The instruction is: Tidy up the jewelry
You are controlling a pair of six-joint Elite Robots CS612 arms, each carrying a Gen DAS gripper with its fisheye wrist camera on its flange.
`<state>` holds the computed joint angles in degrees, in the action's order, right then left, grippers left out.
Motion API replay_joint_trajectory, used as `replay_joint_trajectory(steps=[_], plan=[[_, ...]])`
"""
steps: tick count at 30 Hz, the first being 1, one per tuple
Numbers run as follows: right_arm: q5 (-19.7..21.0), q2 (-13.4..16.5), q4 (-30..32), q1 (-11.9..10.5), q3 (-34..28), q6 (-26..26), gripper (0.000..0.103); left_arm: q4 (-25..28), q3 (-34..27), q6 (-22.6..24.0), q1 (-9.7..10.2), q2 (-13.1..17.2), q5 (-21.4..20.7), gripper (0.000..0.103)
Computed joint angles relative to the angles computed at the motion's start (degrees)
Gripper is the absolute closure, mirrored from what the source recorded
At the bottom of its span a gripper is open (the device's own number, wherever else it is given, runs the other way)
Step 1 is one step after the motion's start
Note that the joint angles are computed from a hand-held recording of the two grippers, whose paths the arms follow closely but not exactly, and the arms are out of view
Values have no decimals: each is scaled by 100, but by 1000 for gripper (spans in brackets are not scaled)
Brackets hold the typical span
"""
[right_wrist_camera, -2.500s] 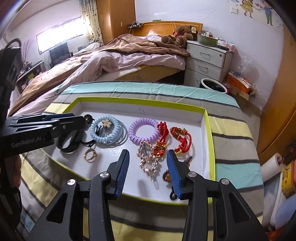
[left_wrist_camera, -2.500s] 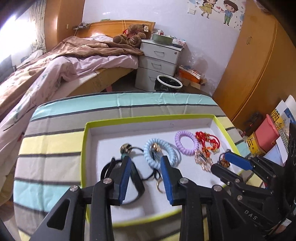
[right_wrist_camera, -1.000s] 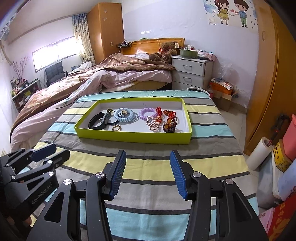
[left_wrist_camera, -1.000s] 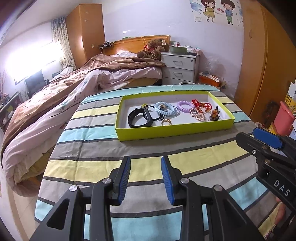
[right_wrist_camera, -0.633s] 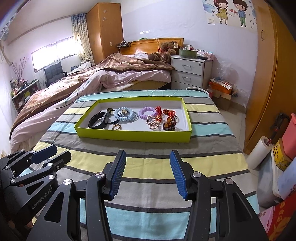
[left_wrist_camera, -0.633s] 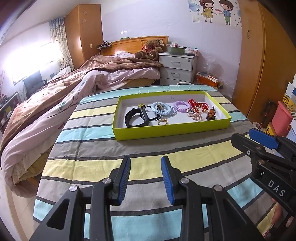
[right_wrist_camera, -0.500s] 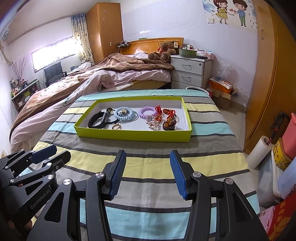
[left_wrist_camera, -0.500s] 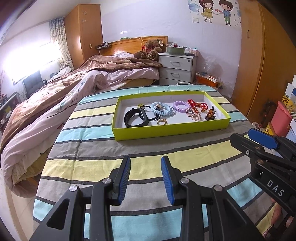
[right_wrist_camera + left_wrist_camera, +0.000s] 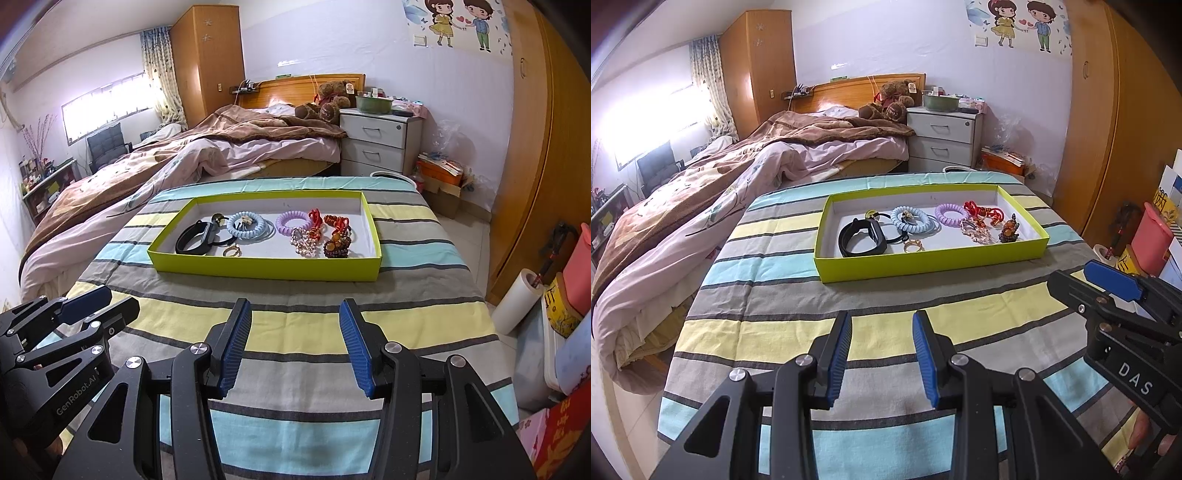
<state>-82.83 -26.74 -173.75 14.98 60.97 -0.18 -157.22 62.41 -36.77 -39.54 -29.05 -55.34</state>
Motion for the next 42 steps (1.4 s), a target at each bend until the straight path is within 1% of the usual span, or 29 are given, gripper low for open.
replay_joint_trajectory(steps=[42], plan=[[-10,-21,-17,9,37,8,53,-23,50,-24,9,-39,-105,69]])
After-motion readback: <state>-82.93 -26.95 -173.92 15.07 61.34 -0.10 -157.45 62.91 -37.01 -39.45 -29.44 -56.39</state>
